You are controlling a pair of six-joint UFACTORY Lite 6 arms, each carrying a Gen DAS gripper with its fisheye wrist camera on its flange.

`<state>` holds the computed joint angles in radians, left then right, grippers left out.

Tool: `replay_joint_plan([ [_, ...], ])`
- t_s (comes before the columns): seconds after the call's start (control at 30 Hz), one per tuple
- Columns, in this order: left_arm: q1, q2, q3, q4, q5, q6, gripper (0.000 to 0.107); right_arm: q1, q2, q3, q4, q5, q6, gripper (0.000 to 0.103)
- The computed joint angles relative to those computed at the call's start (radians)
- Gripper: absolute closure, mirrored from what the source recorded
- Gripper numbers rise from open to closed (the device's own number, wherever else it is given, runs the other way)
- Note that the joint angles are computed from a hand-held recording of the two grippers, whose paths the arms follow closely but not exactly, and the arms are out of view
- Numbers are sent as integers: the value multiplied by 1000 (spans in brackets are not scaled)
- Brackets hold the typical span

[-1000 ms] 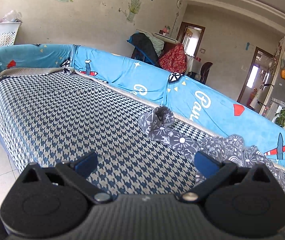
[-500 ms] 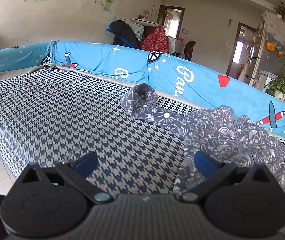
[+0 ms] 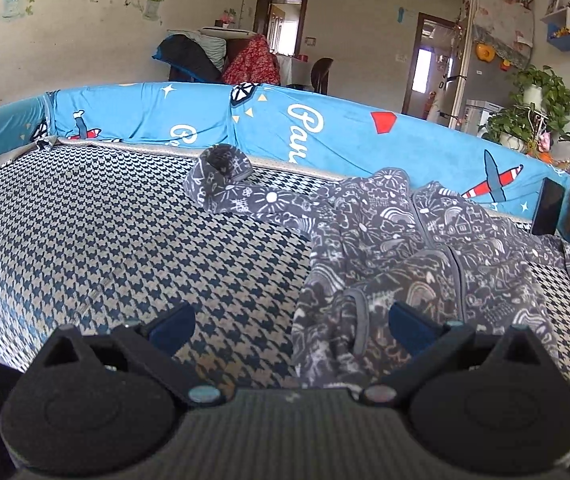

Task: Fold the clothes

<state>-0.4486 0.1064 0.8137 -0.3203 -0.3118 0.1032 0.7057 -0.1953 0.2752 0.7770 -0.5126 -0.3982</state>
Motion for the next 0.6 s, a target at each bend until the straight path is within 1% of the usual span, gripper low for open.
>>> replay_joint_plan([
  [0.1,-33,-24,-30,2,-13,19,4,-21,-3,-13,22,-9,-20,54],
  [0.17,-50,-45,-54,37,-21,2,4,-4,17,-14,111,-47,-85,54],
  [0.3,-68,-87,-98,220,-13,-139,4,-12,43,-14,200,-75,-142,54],
  [0.43,-90,-105,-119,320,7,-200,4,-39,114,15,253,-108,-166,54],
  [0.57,-87,-104,-124,518,24,-361,4,-84,159,33,250,-150,-163,54],
  [0.6,-87,-104,-126,572,25,-402,4,-112,154,32,217,-137,-152,54],
])
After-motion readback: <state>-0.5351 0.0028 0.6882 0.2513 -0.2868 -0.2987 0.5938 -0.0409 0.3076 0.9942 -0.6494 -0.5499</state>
